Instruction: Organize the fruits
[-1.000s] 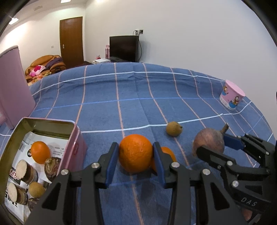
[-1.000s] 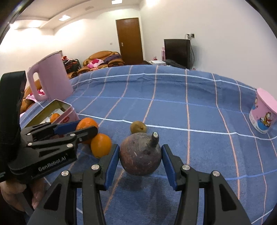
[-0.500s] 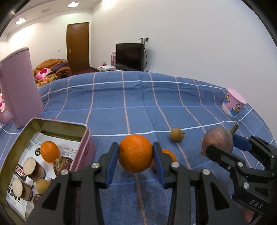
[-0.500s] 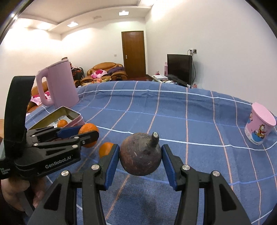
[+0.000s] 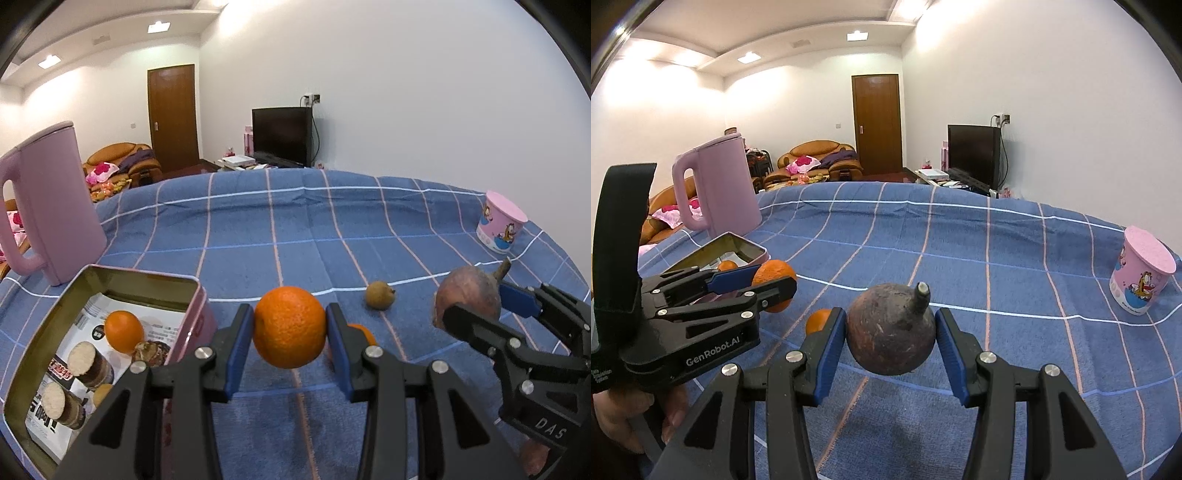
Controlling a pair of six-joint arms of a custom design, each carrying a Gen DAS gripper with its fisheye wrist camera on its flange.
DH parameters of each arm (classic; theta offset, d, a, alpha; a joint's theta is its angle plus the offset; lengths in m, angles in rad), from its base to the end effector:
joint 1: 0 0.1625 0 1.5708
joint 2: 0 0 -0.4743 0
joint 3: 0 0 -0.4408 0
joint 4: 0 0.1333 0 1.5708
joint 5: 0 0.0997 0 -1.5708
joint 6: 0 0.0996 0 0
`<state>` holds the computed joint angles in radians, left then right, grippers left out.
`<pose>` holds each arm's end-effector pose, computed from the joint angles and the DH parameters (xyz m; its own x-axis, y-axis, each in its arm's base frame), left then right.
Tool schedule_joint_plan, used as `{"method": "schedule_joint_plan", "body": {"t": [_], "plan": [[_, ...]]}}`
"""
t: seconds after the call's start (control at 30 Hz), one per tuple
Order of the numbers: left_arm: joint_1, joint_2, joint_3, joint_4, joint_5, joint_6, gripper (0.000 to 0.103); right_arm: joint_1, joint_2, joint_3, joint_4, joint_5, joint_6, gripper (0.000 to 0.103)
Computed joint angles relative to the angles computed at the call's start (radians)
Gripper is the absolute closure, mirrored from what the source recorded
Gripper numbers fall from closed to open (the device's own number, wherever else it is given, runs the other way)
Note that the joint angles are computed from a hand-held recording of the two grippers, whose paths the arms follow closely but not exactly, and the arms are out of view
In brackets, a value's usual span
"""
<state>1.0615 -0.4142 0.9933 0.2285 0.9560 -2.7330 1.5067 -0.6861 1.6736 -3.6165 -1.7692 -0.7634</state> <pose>-0.2173 -0.7804 -0.0156 -0.6929 0.2967 -0.6571 0.6839 0.5590 -0.4687 0.0658 -0.7495 0.1341 -0.7206 -0.1692 0.6724 -0.6461 0.5155 -0.5628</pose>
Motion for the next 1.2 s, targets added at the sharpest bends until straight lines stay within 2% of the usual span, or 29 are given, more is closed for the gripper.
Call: {"method": "schedule_joint_plan", "body": {"t": [0.43,1.2], "plan": [[-0.015,-0.051,0.109,-0.143,-0.02,0.075,0.061,-0.005,-0.004,0.033,-0.088,0.049,-0.029,0.051],[-0.028,-0.101,0.215,-0.291,-0.023,0.141,0.061,-0.011,0.002,0.064,-0.199,0.102,-0.073,0.051]]}}
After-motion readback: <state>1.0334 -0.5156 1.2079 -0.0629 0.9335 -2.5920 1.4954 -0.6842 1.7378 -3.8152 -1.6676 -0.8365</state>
